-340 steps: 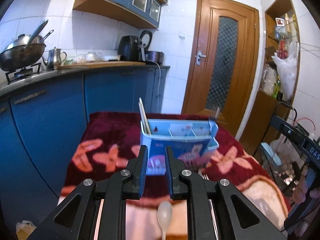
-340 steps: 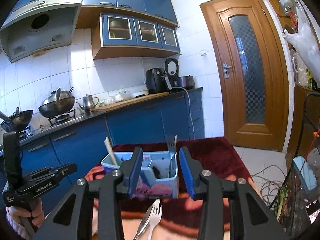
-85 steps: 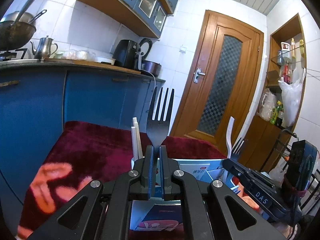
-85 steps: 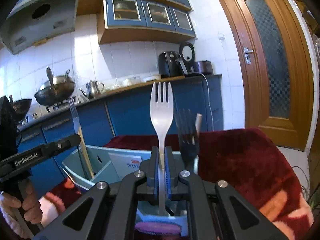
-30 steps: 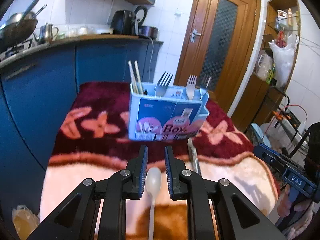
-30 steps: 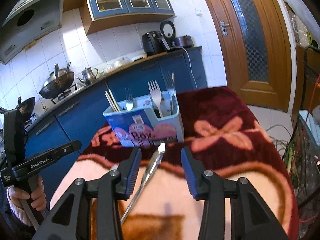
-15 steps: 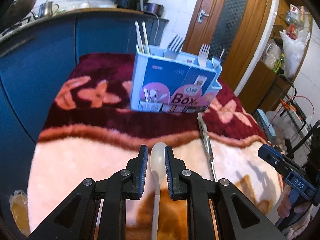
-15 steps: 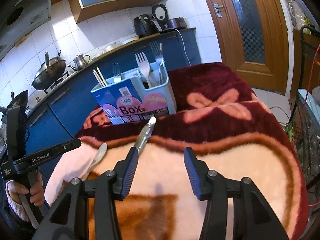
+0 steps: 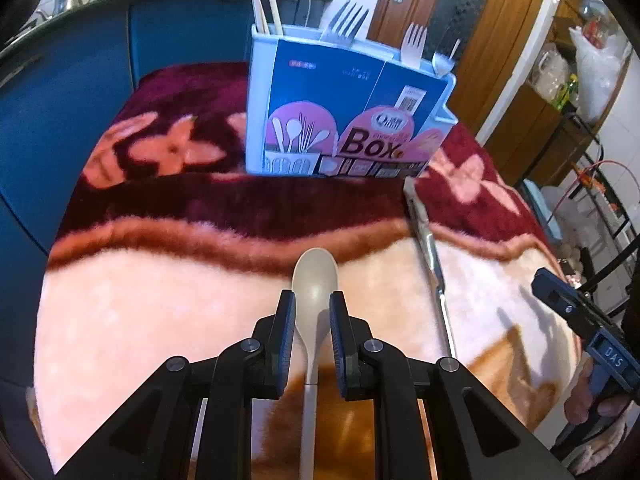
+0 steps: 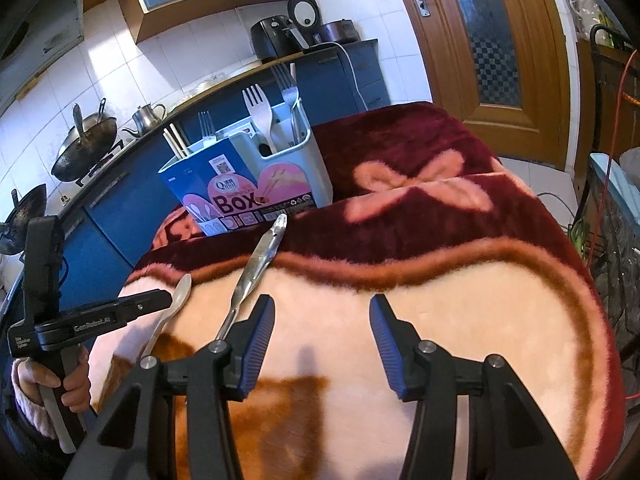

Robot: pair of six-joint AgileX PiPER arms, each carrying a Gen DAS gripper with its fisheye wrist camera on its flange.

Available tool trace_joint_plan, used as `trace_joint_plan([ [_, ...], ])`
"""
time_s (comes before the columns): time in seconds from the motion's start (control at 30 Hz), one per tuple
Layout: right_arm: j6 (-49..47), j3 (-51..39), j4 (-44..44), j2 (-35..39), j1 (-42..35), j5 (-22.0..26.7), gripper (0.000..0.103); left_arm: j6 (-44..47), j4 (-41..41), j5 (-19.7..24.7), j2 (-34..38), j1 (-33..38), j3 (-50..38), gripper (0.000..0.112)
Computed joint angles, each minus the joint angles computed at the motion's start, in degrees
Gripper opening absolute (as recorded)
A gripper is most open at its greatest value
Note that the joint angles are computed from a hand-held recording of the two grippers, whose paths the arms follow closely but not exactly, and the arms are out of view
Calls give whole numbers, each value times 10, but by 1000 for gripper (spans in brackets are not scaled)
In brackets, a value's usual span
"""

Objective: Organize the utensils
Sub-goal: 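Lift the beige plastic spoon with the left tool while the right tool nears the knife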

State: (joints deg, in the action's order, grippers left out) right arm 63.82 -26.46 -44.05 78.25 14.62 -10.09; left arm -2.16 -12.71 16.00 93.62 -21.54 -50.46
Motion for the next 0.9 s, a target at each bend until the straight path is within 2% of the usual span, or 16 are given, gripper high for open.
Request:
trace_joint_plan([
  [0.13,14,2,-18,3,-6,-8,53,5,-3,20,13,4,-10,17],
  [0.33,21,4,-27,7,-12,-16,53,79,-79,38,12,19,-8,22],
  [0.47,14,5,-20,7,-12,-17,53,90,-94,54,-2,27,-4,22],
  [0.8,28,11,-40,5,-21,-30,53,22,-12,96,-14,-4,0,22],
  [0.9,23,12,-33,4,-20,-28,53,28,-16,98,-12,-1,3,22],
])
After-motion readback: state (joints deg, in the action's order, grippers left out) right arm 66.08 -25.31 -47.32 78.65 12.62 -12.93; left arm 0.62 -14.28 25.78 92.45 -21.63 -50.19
